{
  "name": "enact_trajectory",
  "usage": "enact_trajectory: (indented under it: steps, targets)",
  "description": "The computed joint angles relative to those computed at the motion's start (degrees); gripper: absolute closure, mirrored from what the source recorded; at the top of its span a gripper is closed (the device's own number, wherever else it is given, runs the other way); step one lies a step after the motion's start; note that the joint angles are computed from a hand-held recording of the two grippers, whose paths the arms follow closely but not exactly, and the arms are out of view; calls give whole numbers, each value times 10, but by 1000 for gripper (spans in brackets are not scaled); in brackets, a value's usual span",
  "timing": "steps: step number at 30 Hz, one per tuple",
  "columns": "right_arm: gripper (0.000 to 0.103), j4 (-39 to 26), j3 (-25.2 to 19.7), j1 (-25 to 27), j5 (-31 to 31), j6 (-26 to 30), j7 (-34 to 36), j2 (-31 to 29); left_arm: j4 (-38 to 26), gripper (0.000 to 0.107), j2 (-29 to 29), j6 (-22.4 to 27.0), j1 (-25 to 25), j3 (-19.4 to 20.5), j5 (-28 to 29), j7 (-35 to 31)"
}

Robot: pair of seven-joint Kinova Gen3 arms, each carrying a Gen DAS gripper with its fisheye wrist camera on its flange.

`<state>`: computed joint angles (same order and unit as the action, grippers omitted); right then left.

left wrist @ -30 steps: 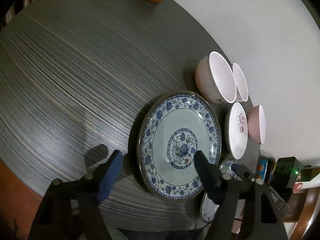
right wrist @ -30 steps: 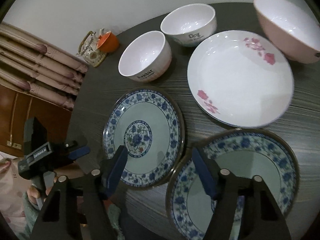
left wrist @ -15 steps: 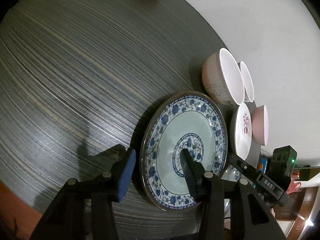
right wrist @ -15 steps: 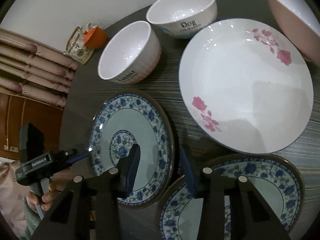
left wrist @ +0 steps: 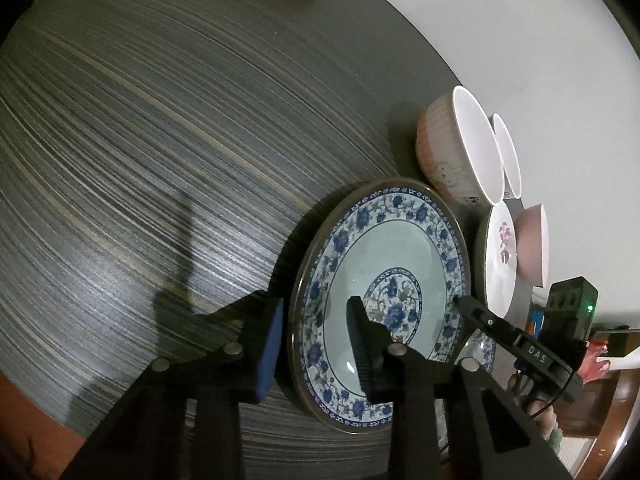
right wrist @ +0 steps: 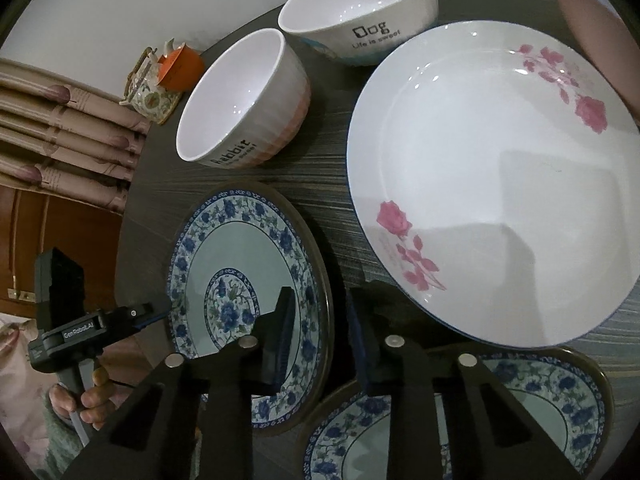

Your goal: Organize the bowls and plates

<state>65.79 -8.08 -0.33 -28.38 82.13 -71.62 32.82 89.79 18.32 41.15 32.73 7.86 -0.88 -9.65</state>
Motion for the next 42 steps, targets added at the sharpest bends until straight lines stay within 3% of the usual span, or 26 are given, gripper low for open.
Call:
enact_trajectory:
  steps: [9,31,42]
  targets:
    - [88,-2,-2,3,-2,3,10,8,-4,91,14,-2,-2,-2,2,-13]
    - [90,81,-4,-19,-21,-41,34,-69,1,91,-29,66,25,-13,-98,53]
    - [90,108,-4,-41,-28,-48,32,-78,21,91,-41,76,15,0,-110,64]
